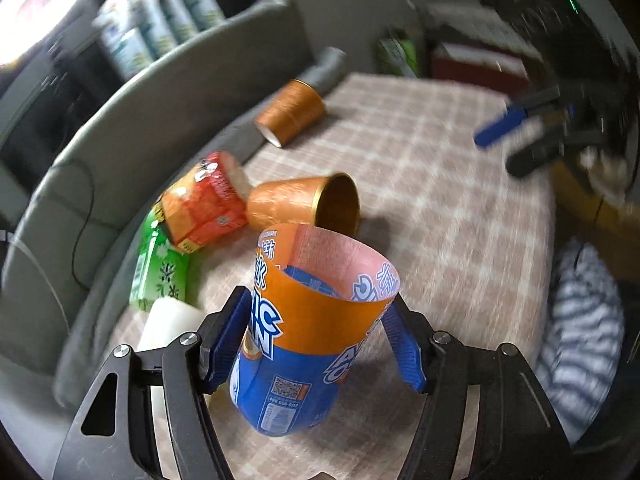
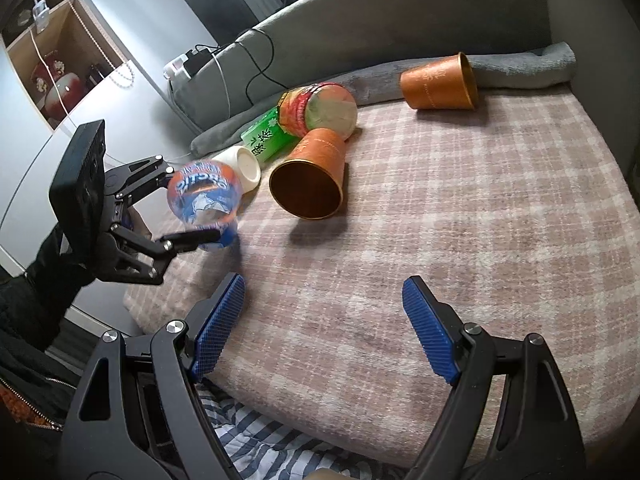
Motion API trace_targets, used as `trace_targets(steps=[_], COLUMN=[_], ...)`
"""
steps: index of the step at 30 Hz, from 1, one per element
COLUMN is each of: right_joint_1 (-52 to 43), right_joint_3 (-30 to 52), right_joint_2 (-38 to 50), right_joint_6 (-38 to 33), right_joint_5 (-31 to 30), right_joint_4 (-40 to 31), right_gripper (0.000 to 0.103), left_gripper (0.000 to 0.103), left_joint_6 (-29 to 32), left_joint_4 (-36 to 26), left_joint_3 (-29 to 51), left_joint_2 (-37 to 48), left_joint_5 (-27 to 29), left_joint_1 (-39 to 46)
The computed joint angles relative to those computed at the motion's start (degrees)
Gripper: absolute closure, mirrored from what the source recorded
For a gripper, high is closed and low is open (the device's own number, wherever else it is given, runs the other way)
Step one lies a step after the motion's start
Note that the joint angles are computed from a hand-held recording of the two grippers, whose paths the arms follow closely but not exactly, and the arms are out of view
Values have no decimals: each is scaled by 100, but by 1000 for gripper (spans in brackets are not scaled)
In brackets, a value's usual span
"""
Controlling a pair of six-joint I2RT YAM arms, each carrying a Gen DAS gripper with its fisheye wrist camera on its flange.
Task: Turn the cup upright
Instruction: 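Turn the cup open end up in the left tool and lower it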
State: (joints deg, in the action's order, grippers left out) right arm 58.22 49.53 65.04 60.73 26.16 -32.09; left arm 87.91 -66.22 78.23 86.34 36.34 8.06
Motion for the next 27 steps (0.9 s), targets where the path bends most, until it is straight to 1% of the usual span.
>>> trace_targets(steps=[5,8,10,12,14,15,21,27], right_joint_1=[8,38,49,45,41,50,46,38], right_joint_3=[168,271,314,346,378,385,421,475], right_joint_2=[201,322,381,434,476,482,540,619], right_joint_6=[-90,-154,-176,-185,-199,-197,-182,-208], right_joint_5=[-18,1,-2,-18,-27,-21,-10,-7], right_joint_4=[68,93,125,160,171,168,206,233], right_gripper=[19,19,19,19,19,19,19,19], left_gripper=[39,41,41,42,42,42,42,42], left_joint_6=[-287,-492,-608,-805,-974,-959,-1262,-1293], left_joint_4=[-327,-329,-533,-518,-517,-583,-504,-521], left_joint_3=[268,270,428,452,457,498,459,390], left_joint_2=[183,213,358,425,464,510,559,549], left_joint_5=[564,829,1029,1190,1301,1367,1563,1652], left_joint_1=[326,437,536,585,615,660,725,778])
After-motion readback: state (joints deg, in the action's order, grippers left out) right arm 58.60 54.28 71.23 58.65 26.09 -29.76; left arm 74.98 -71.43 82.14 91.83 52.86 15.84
